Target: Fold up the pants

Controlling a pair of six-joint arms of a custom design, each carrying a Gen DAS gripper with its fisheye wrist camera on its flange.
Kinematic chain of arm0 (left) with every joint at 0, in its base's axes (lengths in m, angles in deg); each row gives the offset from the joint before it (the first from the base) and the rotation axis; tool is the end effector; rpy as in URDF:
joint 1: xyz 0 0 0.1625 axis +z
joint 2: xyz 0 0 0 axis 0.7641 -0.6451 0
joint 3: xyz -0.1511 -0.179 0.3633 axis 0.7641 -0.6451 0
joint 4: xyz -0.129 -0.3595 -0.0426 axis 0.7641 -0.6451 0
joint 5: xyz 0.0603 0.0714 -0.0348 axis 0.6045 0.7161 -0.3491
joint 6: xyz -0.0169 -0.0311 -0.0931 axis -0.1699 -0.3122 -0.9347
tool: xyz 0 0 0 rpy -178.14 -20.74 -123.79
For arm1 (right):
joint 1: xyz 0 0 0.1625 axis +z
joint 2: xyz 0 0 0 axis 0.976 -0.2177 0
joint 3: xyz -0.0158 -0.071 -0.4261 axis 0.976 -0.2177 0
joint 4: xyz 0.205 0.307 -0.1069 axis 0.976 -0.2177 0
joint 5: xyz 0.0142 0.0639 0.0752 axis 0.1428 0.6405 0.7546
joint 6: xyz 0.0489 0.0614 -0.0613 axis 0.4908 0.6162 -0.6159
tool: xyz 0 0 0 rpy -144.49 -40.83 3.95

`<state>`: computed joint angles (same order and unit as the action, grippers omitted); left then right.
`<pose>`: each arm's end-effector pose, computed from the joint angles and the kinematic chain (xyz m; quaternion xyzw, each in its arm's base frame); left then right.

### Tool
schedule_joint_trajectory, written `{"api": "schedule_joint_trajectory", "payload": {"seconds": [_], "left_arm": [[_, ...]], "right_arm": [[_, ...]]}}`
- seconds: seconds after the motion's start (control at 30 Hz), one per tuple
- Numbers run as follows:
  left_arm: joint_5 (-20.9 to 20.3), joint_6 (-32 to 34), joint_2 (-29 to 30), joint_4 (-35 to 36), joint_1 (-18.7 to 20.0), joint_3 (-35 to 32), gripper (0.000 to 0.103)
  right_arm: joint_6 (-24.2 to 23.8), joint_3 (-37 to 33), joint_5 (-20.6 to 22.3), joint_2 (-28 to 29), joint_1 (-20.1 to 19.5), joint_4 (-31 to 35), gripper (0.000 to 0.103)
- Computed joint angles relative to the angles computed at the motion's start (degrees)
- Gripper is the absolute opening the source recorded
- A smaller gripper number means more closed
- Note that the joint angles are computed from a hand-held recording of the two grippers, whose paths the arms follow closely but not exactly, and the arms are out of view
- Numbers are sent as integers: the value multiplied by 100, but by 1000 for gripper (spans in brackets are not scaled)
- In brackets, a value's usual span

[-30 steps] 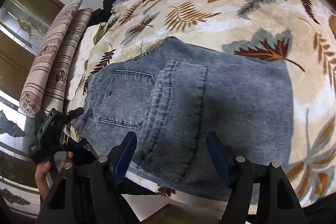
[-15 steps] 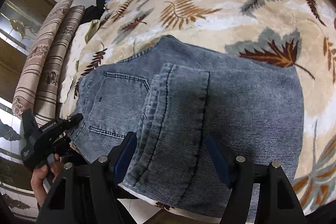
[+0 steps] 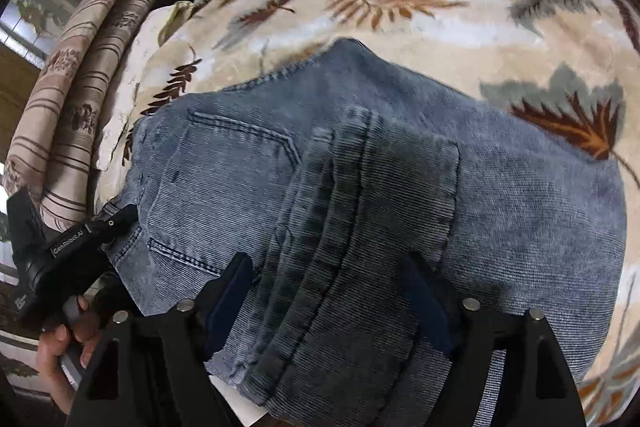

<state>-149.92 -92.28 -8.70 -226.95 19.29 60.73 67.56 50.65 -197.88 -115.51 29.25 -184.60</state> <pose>-0.0069 -0.5145 0.1887 0.0764 0.9631 -0.1820 0.1828 0.1907 -0.3861 0.0161 -0.1509 -0.9198 0.2776 0.2325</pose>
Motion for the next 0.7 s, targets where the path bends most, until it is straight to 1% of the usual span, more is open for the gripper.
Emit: {"api": "schedule_joint_trajectory", "payload": {"seconds": [0.03,0.1,0.17,0.2,0.23,0.27,0.3,0.33,0.37,0.4,0.43,0.47,0.57,0.67,0.7], "left_arm": [[-3,-11,11,5,3,-7,26],[0,-2,29,-19,3,-4,26],[10,-8,49,-17,3,-13,26],[21,-22,55,-1,-5,-17,26],[28,-33,59,9,-13,-21,26],[19,-48,64,23,-10,-29,27],[24,-50,68,25,-11,-30,27],[61,-17,73,27,-24,-25,28],[57,19,71,17,-21,-22,28],[44,20,76,21,-8,-32,28],[35,-16,79,49,2,-48,28],[45,-20,76,45,-8,-45,28],[124,-8,97,2,-38,-19,28],[206,-12,108,-4,-80,-5,28],[217,-12,108,-3,-83,-3,28]], "right_arm": [[36,-34,-33,-51,49,137,81],[35,-9,8,-129,181,-191,81],[-130,-20,65,-151,247,-471,81],[-187,-43,90,-135,236,-505,81],[-187,-70,162,-85,129,-438,82],[-141,-100,333,-48,-82,-188,82],[-260,-96,513,78,-307,-178,83],[-485,-101,453,158,-291,-407,84],[-469,-85,413,151,-221,-490,84],[-298,-76,398,52,-148,-334,84],[-125,-4,516,-85,-122,-276,84],[-57,86,582,-123,-117,-429,84],[195,471,420,-129,-13,-1051,84],[442,852,632,-102,-12,-1648,84],[408,931,757,-85,-61,-1849,84]]}}
